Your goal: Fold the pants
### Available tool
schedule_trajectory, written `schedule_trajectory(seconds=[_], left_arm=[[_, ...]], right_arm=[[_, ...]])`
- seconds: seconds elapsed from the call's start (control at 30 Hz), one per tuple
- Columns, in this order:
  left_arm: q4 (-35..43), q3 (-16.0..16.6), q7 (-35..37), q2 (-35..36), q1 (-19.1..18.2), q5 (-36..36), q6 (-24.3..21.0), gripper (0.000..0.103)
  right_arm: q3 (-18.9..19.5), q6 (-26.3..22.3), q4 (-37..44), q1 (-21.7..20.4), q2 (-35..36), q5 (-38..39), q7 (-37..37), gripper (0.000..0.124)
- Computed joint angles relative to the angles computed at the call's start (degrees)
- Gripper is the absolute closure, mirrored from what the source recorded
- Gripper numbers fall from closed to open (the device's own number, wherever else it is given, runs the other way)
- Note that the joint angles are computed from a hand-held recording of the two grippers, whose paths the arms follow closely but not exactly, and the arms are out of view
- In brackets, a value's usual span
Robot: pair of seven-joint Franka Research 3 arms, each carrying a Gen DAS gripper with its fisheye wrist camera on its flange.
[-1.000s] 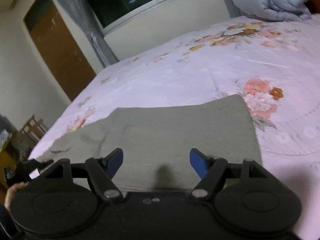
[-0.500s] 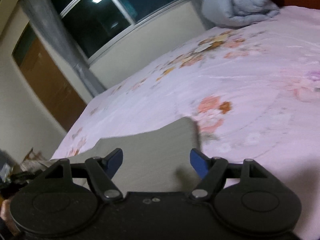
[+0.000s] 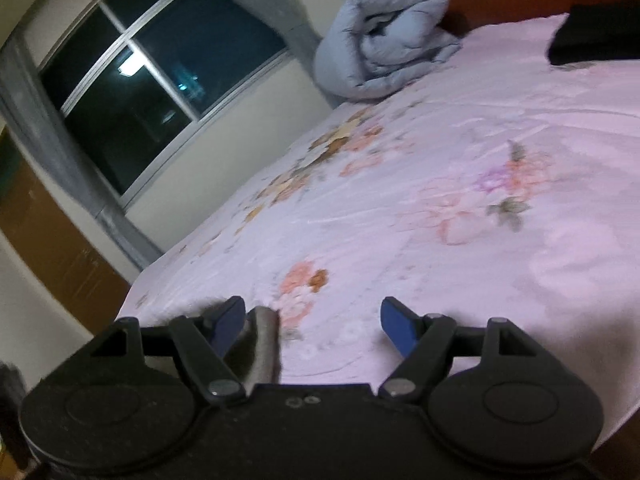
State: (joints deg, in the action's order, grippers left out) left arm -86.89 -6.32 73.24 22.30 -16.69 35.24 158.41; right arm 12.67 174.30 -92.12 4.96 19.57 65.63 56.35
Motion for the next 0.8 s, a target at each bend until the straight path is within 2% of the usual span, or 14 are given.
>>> schedule_trajectory(seconds=[0.13,0.2,0.23,0.27,0.33,0.37,0.4,0.43,0.47,0.5,0.57,0.63,0.73,0.8], left_arm=[[0.62,5.87,-9.96,-1.27,-5.15,14.54,-0.36,0.086],[2.35,6.51,-13.90,-1.33,-6.19,19.74,-2.32,0.086],[3.53,5.14,-15.40,-0.81,-5.61,22.67,-4.21,0.086],[6.71,5.51,-12.88,1.72,-6.11,21.63,-5.43,0.085],[10.69,1.85,-3.33,5.13,-5.15,15.48,-10.84,0.079],[11.67,1.81,-1.40,6.18,-6.29,15.23,-14.06,0.075],[10.65,3.78,-3.49,5.55,-8.59,19.00,-14.23,0.071],[7.62,4.26,-6.10,3.45,-8.89,21.83,-12.27,0.065],[4.58,4.05,-7.52,1.06,-8.22,21.54,-10.06,0.049],[1.53,4.05,-10.63,-1.79,-7.69,21.99,-8.99,0.023],[-4.98,3.55,-16.26,-7.54,-5.12,22.69,-4.05,0.000],[-10.30,3.06,-20.84,-12.57,-1.74,21.08,0.67,0.000],[-15.47,3.87,-27.64,-17.95,2.39,17.64,3.80,0.000],[-16.89,1.90,-22.97,-19.00,6.58,4.96,2.27,0.000]], right_arm=[[0.69,0.51,0.01,-1.19,-0.01,2.96,-2.56,0.055],[0.68,0.25,0.04,-1.36,0.24,4.02,-2.85,0.054],[0.53,-0.32,-0.03,-1.33,0.32,4.20,-2.64,0.054],[0.11,-0.90,-0.04,-1.04,0.43,3.70,-1.92,0.055],[-0.36,-1.71,-0.01,-0.68,0.63,2.95,-1.21,0.055],[-0.79,-1.98,0.04,-0.36,0.69,2.07,-0.30,0.055],[-1.02,-2.08,-0.06,-0.22,0.56,1.53,0.33,0.055],[-0.84,-1.93,-0.12,-0.45,0.33,1.80,-0.09,0.055],[-0.38,-1.56,-0.41,-0.88,-0.11,2.72,-1.59,0.055],[-0.35,-0.86,-0.68,-0.94,-0.50,2.97,-2.87,0.054],[-0.89,-0.07,-1.11,-0.56,-0.94,2.21,-3.07,0.053],[-0.81,-0.22,-0.83,-0.59,-0.96,2.07,-3.35,0.053],[0.29,-3.24,0.43,-0.36,-0.90,1.59,-6.56,0.054],[0.49,-7.87,2.67,0.78,-0.09,-0.62,-8.65,0.058]])
